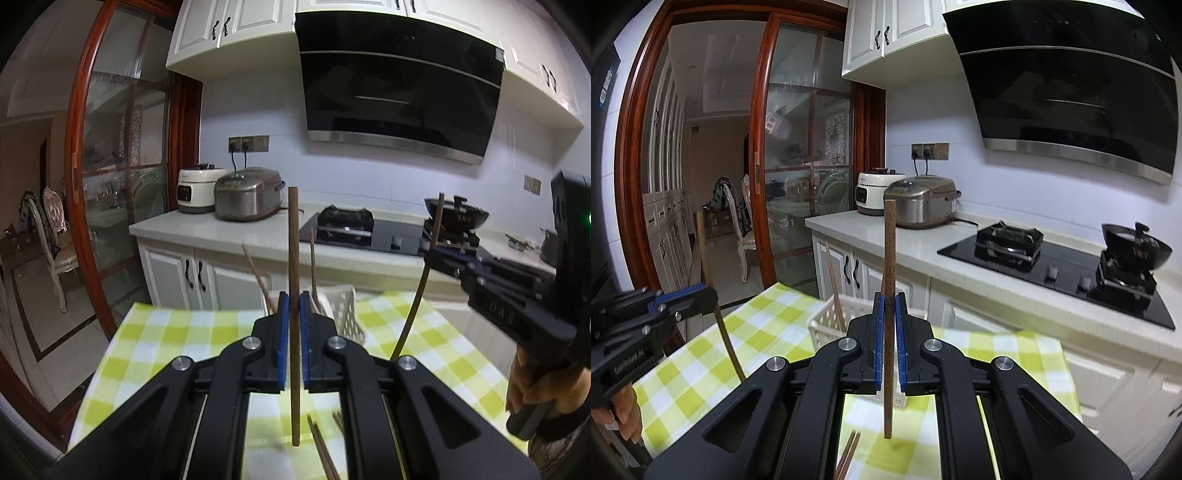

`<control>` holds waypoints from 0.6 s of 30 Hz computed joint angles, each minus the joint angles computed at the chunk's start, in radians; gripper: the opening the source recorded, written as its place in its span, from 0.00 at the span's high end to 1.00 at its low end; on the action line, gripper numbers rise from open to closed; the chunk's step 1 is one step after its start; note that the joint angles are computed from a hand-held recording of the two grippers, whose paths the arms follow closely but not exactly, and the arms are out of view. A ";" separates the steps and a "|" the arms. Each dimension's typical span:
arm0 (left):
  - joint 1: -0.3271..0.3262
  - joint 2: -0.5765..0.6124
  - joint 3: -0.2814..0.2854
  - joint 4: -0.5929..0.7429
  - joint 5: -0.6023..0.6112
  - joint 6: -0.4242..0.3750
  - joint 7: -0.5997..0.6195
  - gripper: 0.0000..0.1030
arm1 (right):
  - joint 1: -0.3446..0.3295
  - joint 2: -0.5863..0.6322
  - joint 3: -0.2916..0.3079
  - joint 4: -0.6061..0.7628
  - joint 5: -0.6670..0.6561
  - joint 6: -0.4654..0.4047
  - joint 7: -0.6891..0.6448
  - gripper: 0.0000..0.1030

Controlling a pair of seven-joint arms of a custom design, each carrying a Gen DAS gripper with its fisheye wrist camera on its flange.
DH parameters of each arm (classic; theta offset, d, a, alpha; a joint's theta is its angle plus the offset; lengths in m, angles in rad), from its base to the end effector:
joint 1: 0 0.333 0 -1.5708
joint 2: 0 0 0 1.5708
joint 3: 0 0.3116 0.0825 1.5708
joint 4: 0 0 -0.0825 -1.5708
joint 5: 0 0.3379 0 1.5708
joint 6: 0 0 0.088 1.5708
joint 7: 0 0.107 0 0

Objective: Organize utensils
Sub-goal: 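Lift both held chopsticks upright and carry them over the white basket, then lower the chopsticks into the basket and open both tools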

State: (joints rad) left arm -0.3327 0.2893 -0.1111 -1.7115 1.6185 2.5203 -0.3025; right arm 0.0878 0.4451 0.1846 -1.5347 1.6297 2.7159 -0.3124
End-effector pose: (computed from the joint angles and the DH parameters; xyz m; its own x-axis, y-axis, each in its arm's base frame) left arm 0.5726 -0.2739 0.4855 0.2200 -0.9750 0.0312 -0.3163 -0.1015 -0.9432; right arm 0.6625 0.1244 0.4661 0.6704 -0.7419 0.0114 -0.2158 -0.2097 -0.9537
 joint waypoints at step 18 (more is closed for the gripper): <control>0.022 0.351 0.127 0.648 -0.365 0.089 0.458 0.94 | 0.070 0.320 0.031 0.497 -0.546 0.006 0.516 0.93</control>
